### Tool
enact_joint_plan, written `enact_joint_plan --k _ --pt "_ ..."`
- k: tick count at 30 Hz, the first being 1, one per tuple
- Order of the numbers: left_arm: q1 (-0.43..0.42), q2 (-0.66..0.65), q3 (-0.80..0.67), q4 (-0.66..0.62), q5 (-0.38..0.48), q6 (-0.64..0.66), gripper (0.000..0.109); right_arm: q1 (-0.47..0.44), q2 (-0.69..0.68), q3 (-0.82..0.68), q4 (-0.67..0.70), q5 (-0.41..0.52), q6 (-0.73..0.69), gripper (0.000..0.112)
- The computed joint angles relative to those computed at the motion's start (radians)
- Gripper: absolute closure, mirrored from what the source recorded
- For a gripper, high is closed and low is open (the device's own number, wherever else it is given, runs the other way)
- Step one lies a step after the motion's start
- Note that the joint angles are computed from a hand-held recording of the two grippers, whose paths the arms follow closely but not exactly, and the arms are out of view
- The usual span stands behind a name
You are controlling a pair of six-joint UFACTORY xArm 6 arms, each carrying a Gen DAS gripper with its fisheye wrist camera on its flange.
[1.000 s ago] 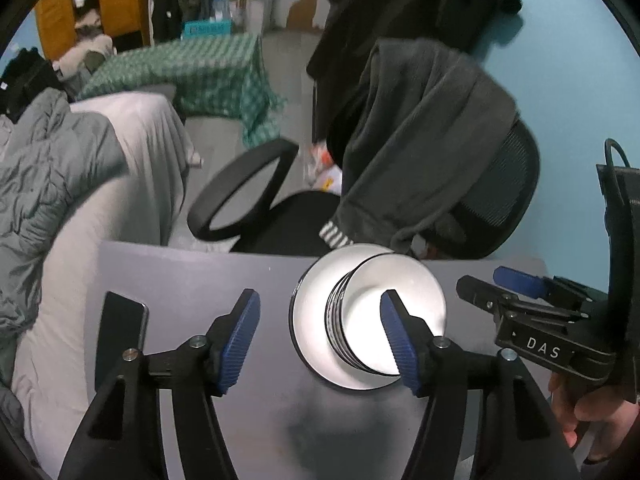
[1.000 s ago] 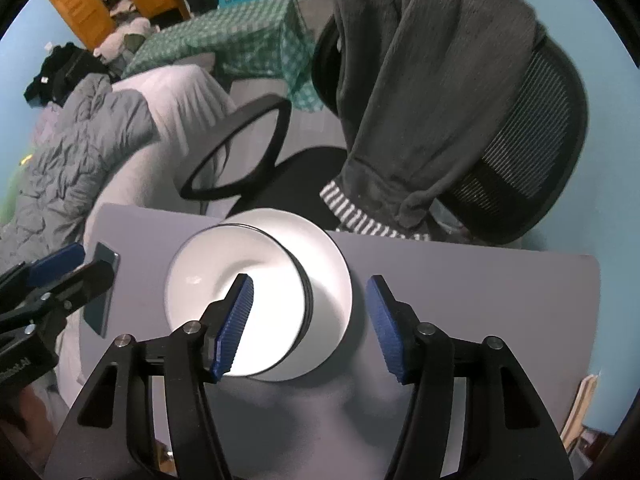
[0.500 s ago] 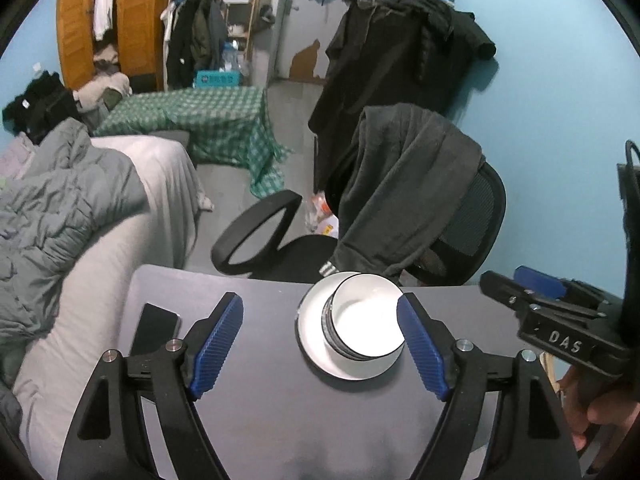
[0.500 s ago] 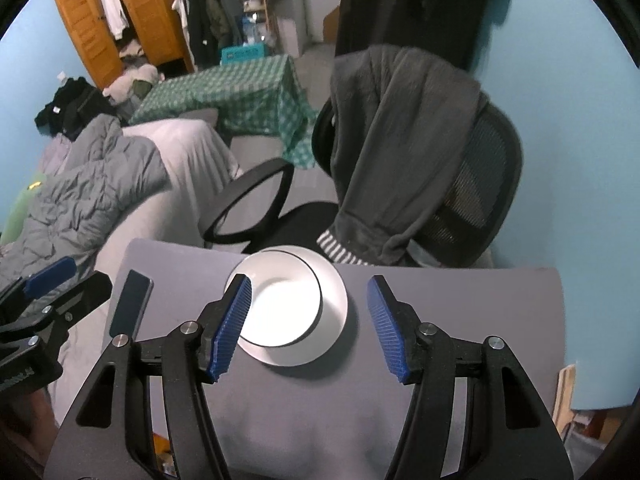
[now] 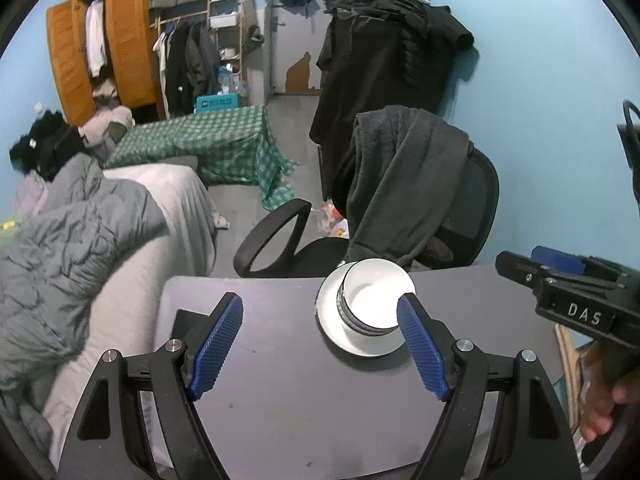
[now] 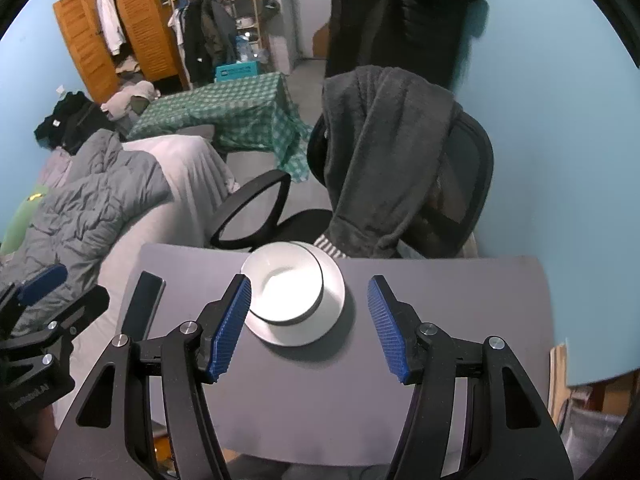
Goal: Organize plates and bowls
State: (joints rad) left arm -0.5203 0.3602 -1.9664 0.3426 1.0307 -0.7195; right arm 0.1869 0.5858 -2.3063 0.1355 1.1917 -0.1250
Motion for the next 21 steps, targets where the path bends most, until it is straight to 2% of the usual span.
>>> enact_joint_plan --k 5,21 --pt "-0.003 -0.014 0.015 -0.010 -0.006 0.015 0.028 -0.005 -0.069 0.100 0.006 -0.031 0.009 0.053" --pt "0.002 -0.048 0.044 -0.039 -0.021 0.013 0.028 -0.001 -0.128 0.190 0.010 -0.064 0.004 0.053"
